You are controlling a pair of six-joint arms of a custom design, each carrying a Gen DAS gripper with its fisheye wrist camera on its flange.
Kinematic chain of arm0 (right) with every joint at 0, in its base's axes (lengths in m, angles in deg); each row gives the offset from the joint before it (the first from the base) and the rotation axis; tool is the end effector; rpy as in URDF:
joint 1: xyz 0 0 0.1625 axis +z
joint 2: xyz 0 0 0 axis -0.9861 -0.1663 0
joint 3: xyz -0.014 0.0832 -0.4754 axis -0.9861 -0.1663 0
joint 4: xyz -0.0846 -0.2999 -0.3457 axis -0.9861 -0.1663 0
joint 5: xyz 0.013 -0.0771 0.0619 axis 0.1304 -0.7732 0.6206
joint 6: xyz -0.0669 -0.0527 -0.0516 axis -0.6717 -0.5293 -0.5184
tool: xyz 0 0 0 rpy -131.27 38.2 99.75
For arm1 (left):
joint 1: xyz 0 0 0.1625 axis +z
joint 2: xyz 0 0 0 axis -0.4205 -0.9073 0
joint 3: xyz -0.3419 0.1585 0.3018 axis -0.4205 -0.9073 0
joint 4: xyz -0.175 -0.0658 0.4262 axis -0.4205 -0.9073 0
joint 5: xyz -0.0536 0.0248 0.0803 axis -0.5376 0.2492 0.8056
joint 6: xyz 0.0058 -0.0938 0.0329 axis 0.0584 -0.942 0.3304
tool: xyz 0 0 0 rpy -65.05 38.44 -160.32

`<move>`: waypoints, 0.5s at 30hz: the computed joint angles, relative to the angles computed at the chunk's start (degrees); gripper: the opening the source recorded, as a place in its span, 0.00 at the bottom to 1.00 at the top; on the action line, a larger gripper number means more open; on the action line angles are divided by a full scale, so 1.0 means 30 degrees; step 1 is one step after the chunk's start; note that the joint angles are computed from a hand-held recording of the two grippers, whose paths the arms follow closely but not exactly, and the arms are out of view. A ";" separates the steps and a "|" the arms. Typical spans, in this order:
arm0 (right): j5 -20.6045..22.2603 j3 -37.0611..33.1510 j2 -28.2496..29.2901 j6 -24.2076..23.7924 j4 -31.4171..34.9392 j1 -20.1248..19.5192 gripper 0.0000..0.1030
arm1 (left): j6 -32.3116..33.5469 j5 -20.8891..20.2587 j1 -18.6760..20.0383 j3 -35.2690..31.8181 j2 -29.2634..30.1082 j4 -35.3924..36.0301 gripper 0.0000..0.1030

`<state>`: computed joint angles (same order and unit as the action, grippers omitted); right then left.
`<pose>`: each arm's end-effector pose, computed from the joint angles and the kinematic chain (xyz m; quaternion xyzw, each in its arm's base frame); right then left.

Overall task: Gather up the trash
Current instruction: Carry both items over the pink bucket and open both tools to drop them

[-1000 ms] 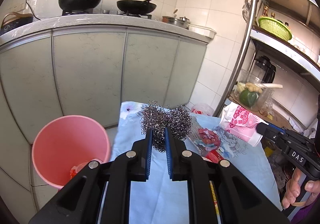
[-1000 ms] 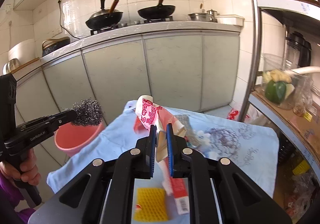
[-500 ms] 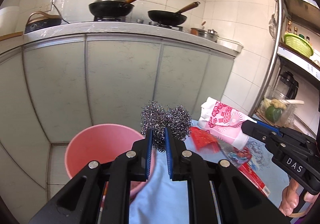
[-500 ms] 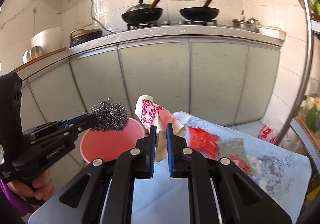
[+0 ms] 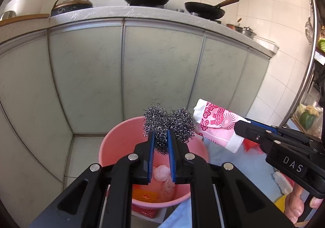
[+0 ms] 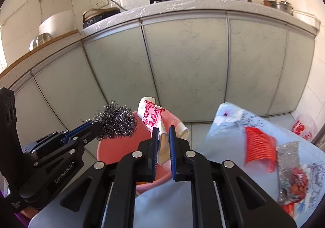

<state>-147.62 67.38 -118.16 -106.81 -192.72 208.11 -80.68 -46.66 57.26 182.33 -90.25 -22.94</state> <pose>0.4501 -0.4104 -0.0197 0.4167 -0.8723 0.2366 0.0970 -0.0521 -0.3059 0.3437 -0.0061 0.7788 -0.5113 0.3634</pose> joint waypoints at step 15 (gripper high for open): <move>-0.0445 -0.1683 0.2308 0.0731 0.1812 -0.0542 0.11 | 0.8342 -0.0731 0.4274 0.1661 0.3209 -1.2260 0.12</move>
<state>-148.96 62.33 -111.24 -104.62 -187.28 206.49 -55.66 -48.86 70.08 187.31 -80.63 -59.72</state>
